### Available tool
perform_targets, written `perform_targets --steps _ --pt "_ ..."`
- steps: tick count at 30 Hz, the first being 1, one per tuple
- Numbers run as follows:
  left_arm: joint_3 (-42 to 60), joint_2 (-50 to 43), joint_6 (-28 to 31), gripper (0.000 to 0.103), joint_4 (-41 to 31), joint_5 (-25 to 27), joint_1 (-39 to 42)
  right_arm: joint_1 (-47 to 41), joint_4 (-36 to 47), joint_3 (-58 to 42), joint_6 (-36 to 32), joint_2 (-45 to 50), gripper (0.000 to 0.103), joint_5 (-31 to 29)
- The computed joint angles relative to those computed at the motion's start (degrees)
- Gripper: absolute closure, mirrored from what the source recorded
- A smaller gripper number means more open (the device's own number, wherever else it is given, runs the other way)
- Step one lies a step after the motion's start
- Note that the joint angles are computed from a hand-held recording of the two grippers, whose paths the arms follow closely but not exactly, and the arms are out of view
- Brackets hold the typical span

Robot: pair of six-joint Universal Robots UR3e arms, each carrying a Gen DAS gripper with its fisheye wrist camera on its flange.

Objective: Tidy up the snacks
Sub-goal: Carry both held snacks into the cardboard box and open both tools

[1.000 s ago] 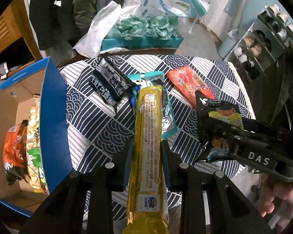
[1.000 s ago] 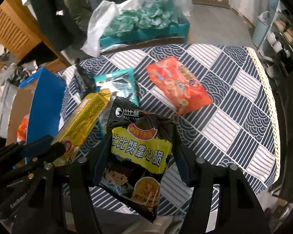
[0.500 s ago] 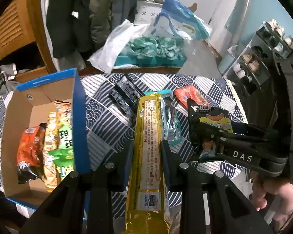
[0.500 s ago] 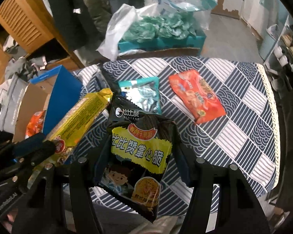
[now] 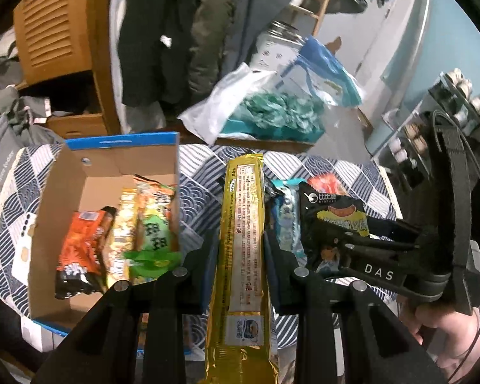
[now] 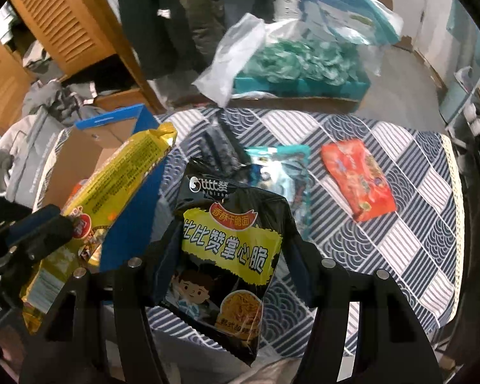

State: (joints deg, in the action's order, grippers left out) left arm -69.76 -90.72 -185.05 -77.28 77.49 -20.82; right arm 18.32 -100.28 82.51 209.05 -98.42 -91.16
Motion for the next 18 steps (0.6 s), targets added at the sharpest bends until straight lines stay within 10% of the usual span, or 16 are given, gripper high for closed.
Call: perform_targets --steps 18 --pt "-12.28 10.54 6.09 0.075 0.46 -4.53 17.56 10.56 2.55 -25.04 2.24 21.77 0.042 -1.80"
